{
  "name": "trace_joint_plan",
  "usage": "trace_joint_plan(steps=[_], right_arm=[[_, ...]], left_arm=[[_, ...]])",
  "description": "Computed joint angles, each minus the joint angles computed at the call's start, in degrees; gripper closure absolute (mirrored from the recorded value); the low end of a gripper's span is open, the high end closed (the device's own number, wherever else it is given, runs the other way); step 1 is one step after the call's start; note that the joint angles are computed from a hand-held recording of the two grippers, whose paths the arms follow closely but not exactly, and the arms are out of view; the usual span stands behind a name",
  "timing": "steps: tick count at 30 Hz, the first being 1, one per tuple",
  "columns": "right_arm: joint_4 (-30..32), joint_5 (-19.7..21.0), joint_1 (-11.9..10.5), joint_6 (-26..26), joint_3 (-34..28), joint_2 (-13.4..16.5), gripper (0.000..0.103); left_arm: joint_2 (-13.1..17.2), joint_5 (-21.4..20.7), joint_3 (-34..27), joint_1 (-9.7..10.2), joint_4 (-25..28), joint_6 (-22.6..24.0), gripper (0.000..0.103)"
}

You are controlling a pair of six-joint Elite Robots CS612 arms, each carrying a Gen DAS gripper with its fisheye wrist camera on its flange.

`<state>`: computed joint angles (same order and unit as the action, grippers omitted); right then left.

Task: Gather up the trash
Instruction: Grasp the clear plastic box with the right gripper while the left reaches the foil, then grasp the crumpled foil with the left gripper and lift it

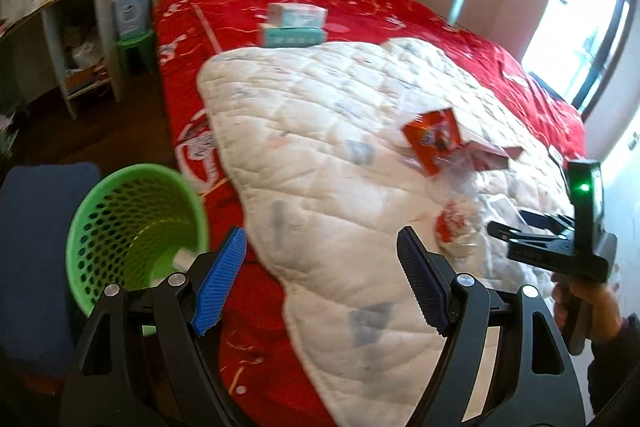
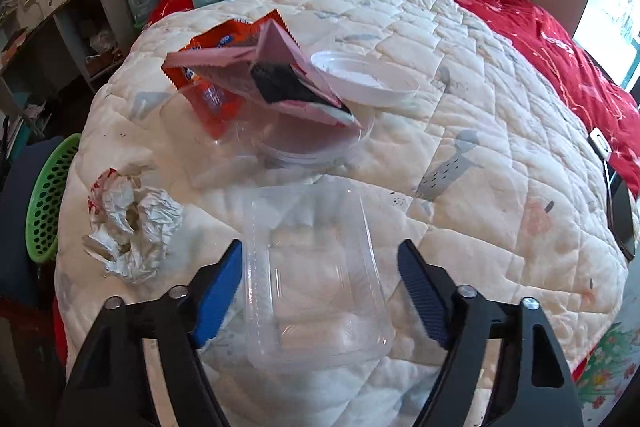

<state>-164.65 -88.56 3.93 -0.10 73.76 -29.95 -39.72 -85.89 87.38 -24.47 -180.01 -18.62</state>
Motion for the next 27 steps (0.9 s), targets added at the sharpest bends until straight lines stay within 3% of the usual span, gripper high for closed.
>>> trace_joint_plan(steps=[3,16,23,27], right_arm=[[-0.4,1.5,-0.3,0.2,0.3,-0.1,0.044],[-7.0,4.1,-1.7,1.6,6.2,-3.1,0.044],[-10.1,5.1,-2.4,2.7,9.1,-4.6,0.044],[-10.8,5.5,-2.6,3.2,9.9,-4.9,0.044]], left_arm=[[0.9,-1.7,-1.7,-0.57,1.4,1.8,0.026],[5.3,-8.8,-9.2,-2.74,6.6,8.5,0.026],[7.6,-8.6,-13.3,-3.74,10.9,10.4,0.028],[8.3,-10.2,-14.6,-3.59,12.6,10.6,0.04]])
